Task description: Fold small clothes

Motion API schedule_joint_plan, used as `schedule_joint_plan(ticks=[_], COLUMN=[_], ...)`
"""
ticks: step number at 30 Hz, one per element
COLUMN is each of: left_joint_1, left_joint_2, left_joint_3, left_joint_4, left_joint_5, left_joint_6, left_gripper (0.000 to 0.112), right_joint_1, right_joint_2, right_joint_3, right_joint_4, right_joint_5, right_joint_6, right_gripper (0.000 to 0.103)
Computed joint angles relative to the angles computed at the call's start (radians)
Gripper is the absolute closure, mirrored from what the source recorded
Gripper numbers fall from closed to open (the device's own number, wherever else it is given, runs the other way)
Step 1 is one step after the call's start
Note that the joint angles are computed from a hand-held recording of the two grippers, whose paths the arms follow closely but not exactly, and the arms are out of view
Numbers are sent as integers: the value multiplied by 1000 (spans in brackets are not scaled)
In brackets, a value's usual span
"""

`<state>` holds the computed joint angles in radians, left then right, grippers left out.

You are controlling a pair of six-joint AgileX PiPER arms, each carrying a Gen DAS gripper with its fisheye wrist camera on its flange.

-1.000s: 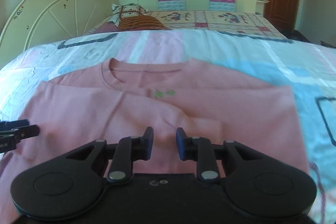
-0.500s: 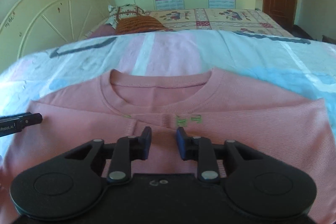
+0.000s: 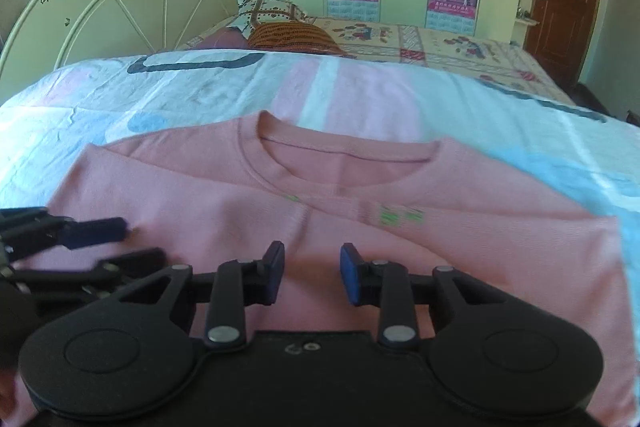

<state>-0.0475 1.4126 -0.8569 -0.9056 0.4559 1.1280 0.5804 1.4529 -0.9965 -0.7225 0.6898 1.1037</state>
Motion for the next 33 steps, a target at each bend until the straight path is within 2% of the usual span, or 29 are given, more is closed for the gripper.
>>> schedule_joint_plan(ticks=[4, 6, 9, 13, 16, 18, 21, 33], left_joint_1=[122, 238, 318, 316, 307, 301, 309, 274], left_joint_2=[-112, -148, -181, -179, -160, -159, -156, -168], left_joint_3=[129, 173, 192, 177, 173, 173, 171, 181], left_joint_4=[-8, -75, -76, -31, -31, -31, -36, -10], left_joint_5=[14, 86, 136, 126, 117, 112, 122, 81], left_joint_6=[91, 208, 232, 186, 194, 200, 202, 161], left_gripper=[69, 69, 69, 69, 69, 69, 69, 69], right_joint_1=[40, 67, 62, 131, 102, 96, 99, 92], right_joint_2=[-175, -240, -318, -300, -223, -225, -212, -198], right_joint_3=[148, 204, 270, 223, 186, 221, 210, 198], right_joint_4=[-19, -16, 4, -65, -12, -35, -34, -21], right_joint_5=[90, 154, 145, 191, 236, 200, 213, 213], right_joint_6=[58, 84, 111, 175, 147, 205, 204, 161], right_gripper=[73, 72, 71, 71, 70, 69, 69, 67])
